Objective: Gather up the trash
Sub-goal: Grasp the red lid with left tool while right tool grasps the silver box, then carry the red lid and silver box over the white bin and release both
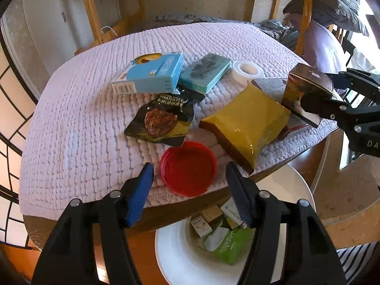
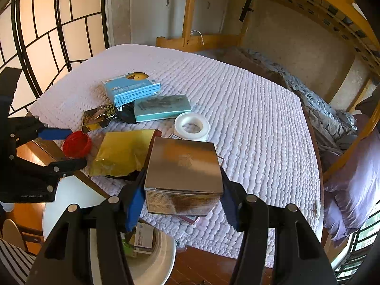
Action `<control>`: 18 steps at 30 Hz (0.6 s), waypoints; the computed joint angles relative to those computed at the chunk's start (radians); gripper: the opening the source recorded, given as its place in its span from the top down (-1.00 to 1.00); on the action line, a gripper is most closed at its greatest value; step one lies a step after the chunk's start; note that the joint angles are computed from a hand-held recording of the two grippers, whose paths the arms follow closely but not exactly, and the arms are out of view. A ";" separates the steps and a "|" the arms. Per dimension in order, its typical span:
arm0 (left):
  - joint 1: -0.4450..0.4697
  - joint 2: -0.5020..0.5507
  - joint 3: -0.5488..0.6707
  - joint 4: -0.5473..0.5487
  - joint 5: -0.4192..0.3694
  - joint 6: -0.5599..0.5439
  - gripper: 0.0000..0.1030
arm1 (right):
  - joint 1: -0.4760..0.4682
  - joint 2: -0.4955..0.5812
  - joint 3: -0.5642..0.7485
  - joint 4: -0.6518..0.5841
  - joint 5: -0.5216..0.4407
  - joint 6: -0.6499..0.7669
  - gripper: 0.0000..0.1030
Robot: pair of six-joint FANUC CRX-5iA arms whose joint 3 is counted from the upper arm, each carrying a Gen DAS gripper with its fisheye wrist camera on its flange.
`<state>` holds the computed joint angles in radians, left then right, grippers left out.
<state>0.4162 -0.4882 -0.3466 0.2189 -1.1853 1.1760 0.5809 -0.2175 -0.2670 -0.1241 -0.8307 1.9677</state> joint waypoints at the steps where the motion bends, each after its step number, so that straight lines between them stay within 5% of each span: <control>1: -0.004 0.005 0.000 0.000 0.002 -0.001 -0.25 | 0.005 0.000 -0.004 0.007 0.004 -0.005 -0.08; 6: -0.008 0.008 0.000 0.005 0.006 -0.003 0.05 | 0.003 0.011 -0.003 0.006 0.001 -0.015 -0.08; 18: 0.060 -0.045 -0.035 0.070 -0.048 -0.061 0.05 | -0.017 -0.039 -0.014 -0.038 -0.049 -0.001 -0.05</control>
<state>0.4758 -0.5337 -0.3815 0.2891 -1.2334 1.1150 0.5635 -0.2565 -0.2810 -0.1618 -0.8794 1.9670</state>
